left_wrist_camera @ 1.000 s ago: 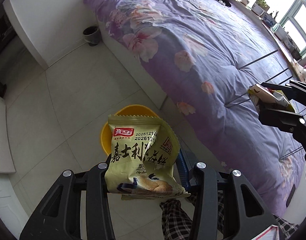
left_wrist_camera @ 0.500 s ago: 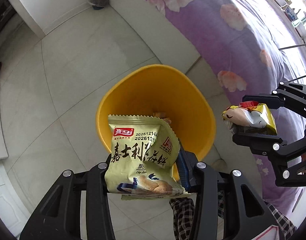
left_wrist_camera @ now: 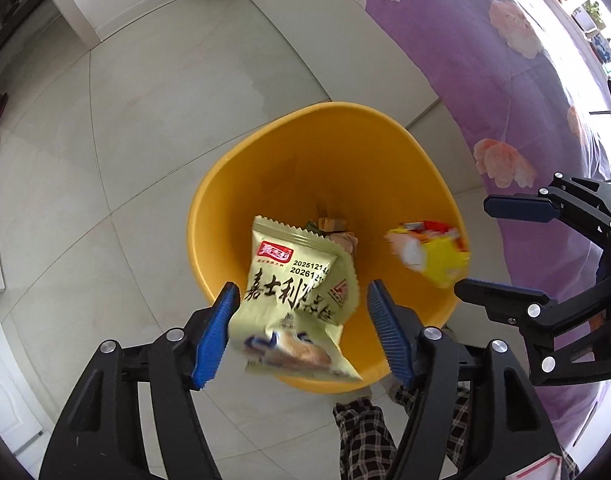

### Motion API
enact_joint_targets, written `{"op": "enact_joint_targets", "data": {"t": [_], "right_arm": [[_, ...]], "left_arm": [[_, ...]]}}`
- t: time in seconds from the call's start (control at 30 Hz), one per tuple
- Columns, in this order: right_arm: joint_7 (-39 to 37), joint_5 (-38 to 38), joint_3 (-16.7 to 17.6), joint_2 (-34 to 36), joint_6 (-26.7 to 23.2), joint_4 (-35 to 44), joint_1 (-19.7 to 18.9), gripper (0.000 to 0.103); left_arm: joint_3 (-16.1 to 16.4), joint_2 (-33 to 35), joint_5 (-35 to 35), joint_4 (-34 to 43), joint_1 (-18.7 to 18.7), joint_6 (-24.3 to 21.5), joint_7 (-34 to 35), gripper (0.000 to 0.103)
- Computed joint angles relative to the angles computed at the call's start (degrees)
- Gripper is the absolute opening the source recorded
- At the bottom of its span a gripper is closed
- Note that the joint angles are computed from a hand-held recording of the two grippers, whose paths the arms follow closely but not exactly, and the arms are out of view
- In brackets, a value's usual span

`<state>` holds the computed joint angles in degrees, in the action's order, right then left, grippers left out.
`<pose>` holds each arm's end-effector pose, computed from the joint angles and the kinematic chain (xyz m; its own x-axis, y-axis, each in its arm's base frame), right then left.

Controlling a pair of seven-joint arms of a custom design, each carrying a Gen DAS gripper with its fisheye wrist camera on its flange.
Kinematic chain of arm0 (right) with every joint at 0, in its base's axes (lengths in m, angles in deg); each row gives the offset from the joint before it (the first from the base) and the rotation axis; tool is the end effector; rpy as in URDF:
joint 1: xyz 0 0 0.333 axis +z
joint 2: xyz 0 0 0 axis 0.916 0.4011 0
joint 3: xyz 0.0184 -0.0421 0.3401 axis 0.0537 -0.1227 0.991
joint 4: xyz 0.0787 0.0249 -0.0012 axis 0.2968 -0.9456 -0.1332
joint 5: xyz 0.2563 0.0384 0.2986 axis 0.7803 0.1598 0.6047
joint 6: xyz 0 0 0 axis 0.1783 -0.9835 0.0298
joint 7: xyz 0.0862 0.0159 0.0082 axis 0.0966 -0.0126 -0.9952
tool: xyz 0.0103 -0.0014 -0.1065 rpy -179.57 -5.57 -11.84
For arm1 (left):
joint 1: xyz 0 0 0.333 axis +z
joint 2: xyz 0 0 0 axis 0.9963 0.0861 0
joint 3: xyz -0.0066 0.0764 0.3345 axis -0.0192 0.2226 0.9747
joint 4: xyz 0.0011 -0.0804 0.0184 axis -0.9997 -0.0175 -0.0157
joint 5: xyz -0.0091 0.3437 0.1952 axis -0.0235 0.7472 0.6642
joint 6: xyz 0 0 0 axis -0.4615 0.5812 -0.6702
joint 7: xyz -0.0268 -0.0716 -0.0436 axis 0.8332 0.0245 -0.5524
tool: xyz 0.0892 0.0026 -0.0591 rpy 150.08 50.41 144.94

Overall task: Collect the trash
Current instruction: 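Carry both packets over the yellow bin and open both tools, then move both open tools back over the table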

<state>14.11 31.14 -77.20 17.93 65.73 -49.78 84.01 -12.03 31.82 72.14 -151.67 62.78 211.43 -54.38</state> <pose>0.6036 0.2787 0.3326 0.8945 -0.3673 -0.2548 -0.4205 -0.8849 -0.2005 0.4930 -0.3803 0.3290 0.3990 -0.9075 0.1315 -0.9075 -0.4113 -0.0849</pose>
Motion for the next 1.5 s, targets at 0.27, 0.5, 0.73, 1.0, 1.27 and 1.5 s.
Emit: {"op": "enact_joint_targets", "data": {"t": [0.27, 0.5, 0.73, 1.0, 1.27, 1.5], "right_arm": [[0.5, 0.4, -0.4, -1.3, -0.7, 0.3, -0.9, 0.070], [0.5, 1.5, -0.5, -5.4, -2.2, -0.5, -1.5, 0.070], [0.6, 3.3, -1.0, -12.2, -3.6, -2.4, -1.9, 0.070], [5.1, 2.4, -2.5, -21.4, -3.0, -5.1, -2.3, 0.070], [9.7, 4.2, -4.7, -30.8, -0.8, -9.1, -4.5, 0.079], [15.8, 2.7, -6.5, -38.1, 6.1, -14.3, -7.8, 0.091]], "left_arm": [[-0.1, -2.1, 0.0, 0.6, -0.3, -3.2, -0.5, 0.066], [-0.1, -4.0, 1.2, 4.1, -1.3, -9.2, -2.4, 0.066], [-0.6, -8.0, 3.1, 7.4, -2.6, -16.2, -6.3, 0.066], [-1.6, -9.1, 7.0, 16.2, -4.9, -26.6, -7.9, 0.080], [-2.0, -7.4, 11.4, 24.8, -7.3, -30.7, -7.0, 0.087], [-1.8, -2.1, 15.3, 35.6, -10.7, -33.5, 0.0, 0.093]]}}
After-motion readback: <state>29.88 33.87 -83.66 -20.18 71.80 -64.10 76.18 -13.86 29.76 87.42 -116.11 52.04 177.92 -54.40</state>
